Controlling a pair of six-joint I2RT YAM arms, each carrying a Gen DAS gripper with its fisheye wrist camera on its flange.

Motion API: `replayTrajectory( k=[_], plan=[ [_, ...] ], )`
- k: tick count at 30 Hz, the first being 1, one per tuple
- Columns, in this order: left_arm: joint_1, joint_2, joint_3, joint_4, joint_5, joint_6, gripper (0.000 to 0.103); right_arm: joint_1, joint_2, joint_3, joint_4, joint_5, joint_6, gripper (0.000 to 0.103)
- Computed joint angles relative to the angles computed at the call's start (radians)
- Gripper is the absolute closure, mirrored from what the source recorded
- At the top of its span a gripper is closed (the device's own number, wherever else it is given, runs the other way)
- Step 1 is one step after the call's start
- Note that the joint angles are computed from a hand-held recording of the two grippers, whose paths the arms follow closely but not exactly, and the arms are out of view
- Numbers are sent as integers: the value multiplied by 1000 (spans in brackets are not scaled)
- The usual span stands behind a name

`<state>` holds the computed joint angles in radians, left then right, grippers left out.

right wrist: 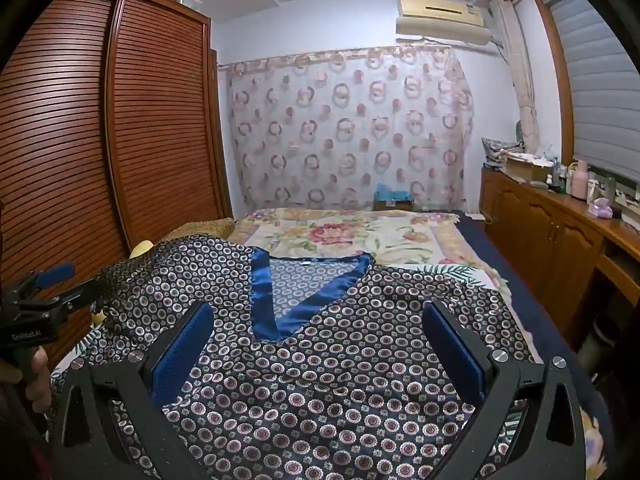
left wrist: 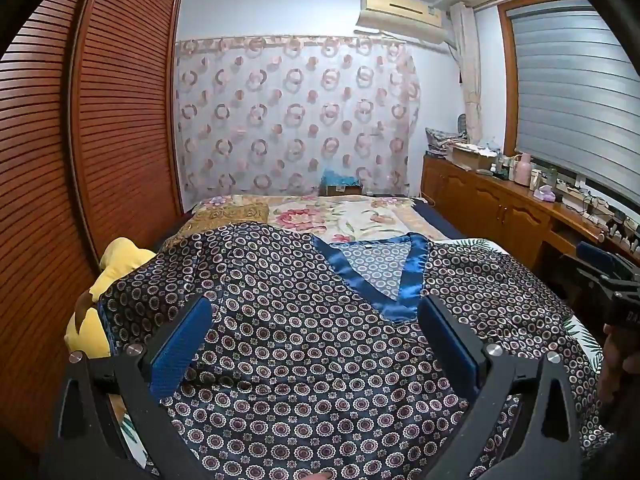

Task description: Fold small clothes

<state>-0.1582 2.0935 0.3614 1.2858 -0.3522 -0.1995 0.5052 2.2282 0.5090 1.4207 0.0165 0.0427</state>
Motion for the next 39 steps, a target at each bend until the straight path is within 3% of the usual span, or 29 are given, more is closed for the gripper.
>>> replayTrajectory(
  k=[39],
  plan=[
    [-13, -128, -34, -78, -16, 8, 0, 7, -14, -16, 5, 7, 7, 0]
  ],
)
